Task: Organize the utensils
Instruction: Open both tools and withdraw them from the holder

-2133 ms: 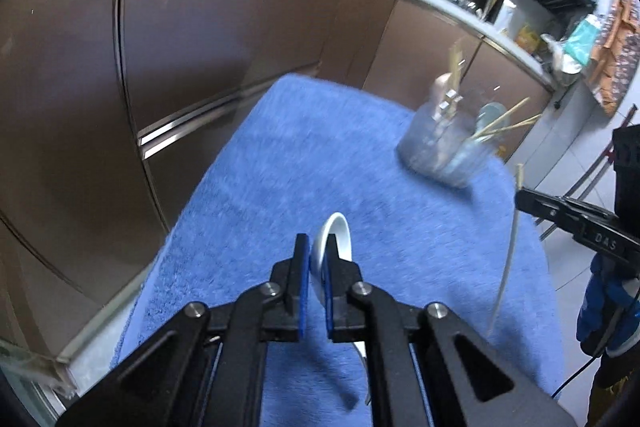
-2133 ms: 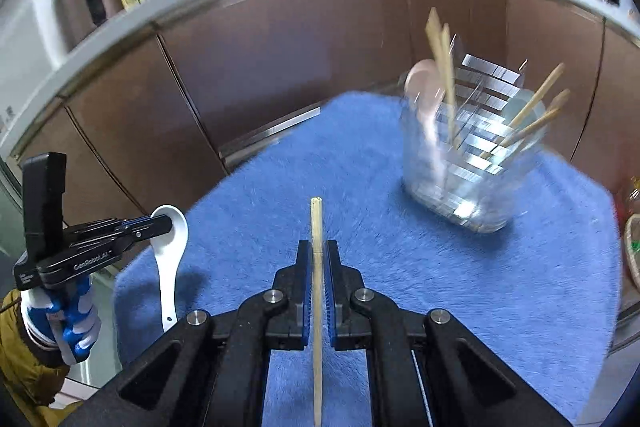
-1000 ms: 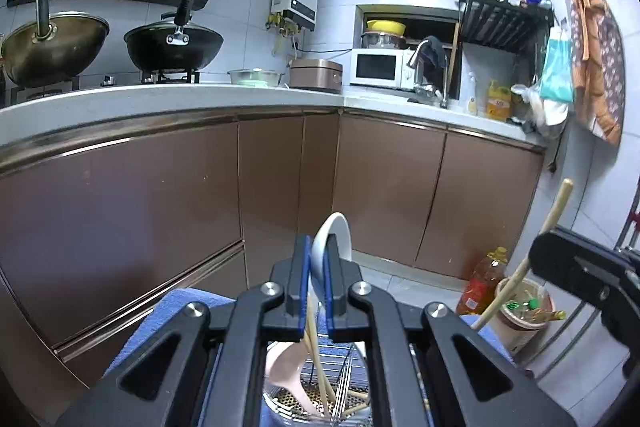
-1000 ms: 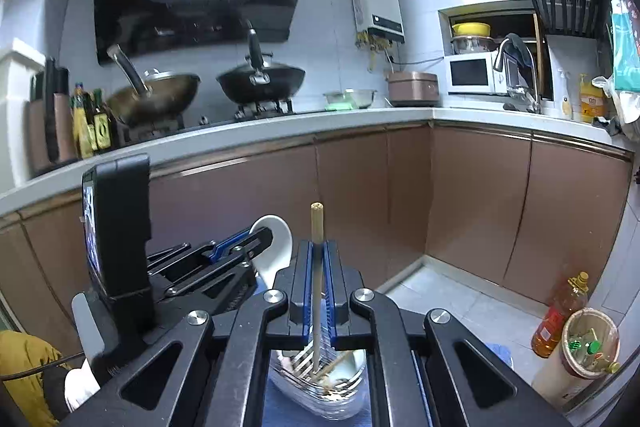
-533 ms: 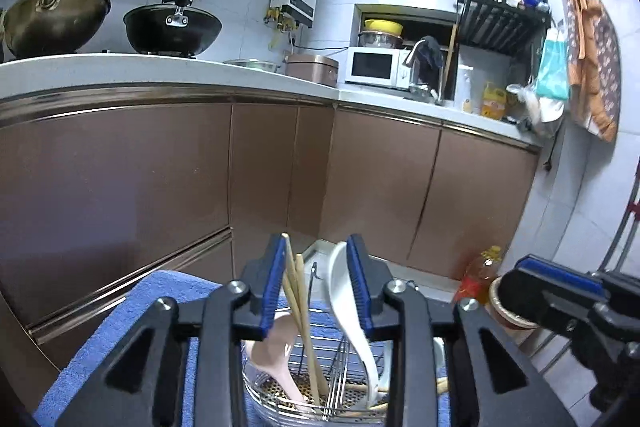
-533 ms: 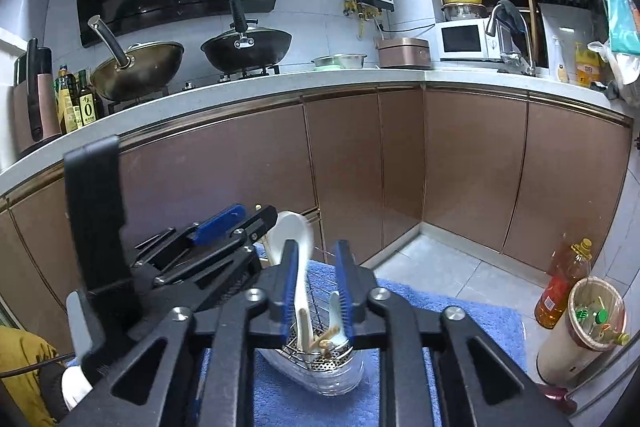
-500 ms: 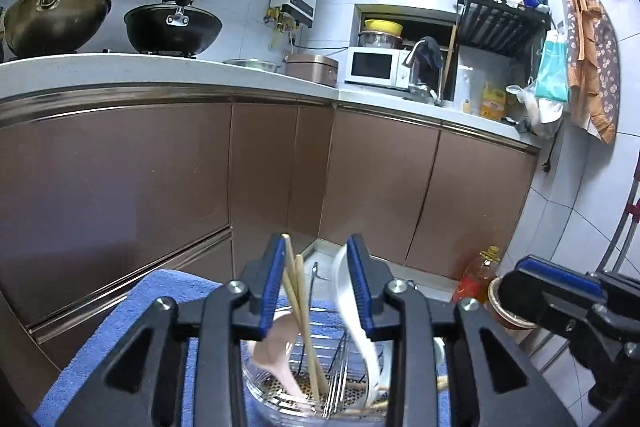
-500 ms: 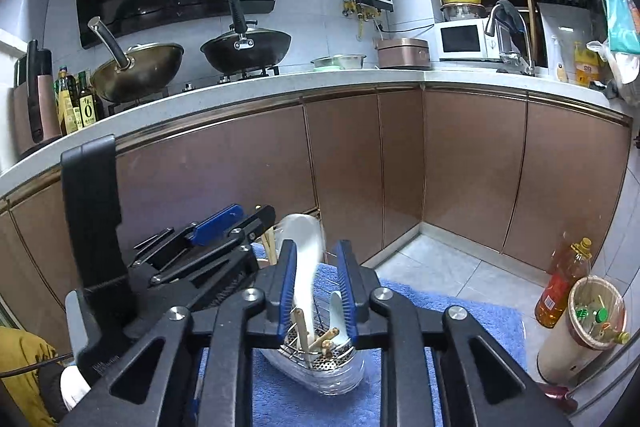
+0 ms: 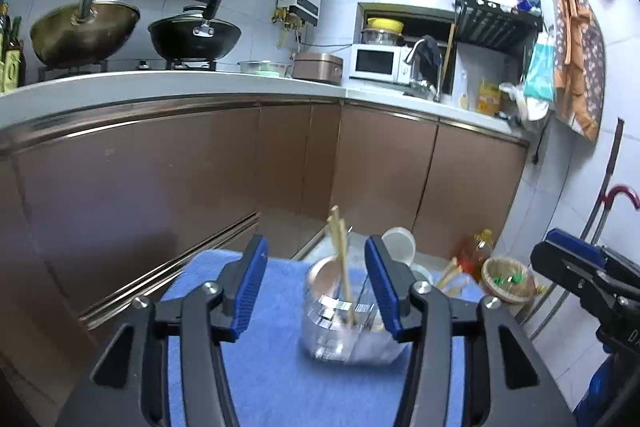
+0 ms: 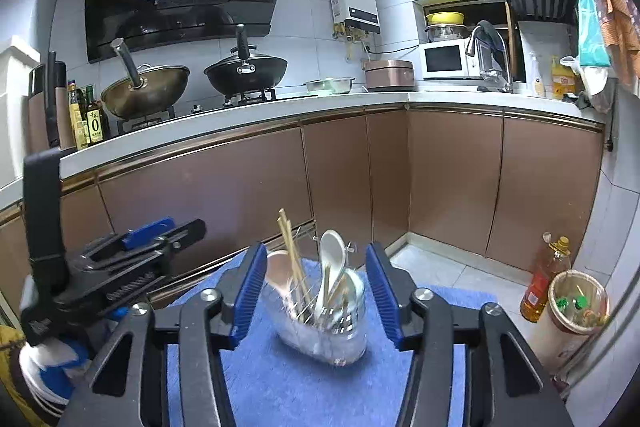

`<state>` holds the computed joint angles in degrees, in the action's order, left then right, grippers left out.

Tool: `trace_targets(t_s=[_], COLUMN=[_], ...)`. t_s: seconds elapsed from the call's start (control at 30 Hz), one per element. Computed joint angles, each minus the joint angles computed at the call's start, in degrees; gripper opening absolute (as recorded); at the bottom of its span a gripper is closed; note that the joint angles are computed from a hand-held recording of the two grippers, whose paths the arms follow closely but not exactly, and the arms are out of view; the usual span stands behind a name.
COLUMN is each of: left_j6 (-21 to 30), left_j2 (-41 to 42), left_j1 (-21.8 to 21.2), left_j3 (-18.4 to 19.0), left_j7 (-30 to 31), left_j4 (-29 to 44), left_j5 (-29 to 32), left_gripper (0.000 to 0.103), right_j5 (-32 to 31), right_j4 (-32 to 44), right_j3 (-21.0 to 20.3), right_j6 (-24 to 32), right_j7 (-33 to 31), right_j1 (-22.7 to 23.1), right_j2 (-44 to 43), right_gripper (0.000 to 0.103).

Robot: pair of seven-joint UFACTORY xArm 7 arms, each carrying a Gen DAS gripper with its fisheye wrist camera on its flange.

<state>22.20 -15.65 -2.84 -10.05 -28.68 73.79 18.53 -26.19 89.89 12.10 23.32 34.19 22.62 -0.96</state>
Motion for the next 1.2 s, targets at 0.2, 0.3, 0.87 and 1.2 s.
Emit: trace_targets(t_s=[0.2,0.3,0.87,1.2], left_j6=[6.9,9.7,15.3,16.8], left_j2=[-9.4,-13.7,-30.6,-37.1], left_j1=[0.9,3.2,8.5,9.1], left_j3=[-0.6,-2.4,-5.0,-5.2], left_j7=[1.1,0.2,0.3,2.5], left_j4=[-5.8,-8.0,-14.9,-17.9], left_j5=[0.0,1.7,1.7,-0.5], left_gripper=[0.057,0.062,0.071,0.071], right_j5=[-4.6,-7.6,-17.2,-17.3], right_j4=[-6.7,-9.2,-12.9,-13.7], right_j3=[2.7,5.0,14.0,17.7], right_j6=[2.4,4.0,12.2,12.7], right_j7=[7.0,11.1,22.0,22.2], right_j1=[-0.7,-2.0,-6.7,-9.1], right_j2=[-5.8,-8.4,-17.0,-20.2], right_gripper=[0.069,0.082,0.103,0.103])
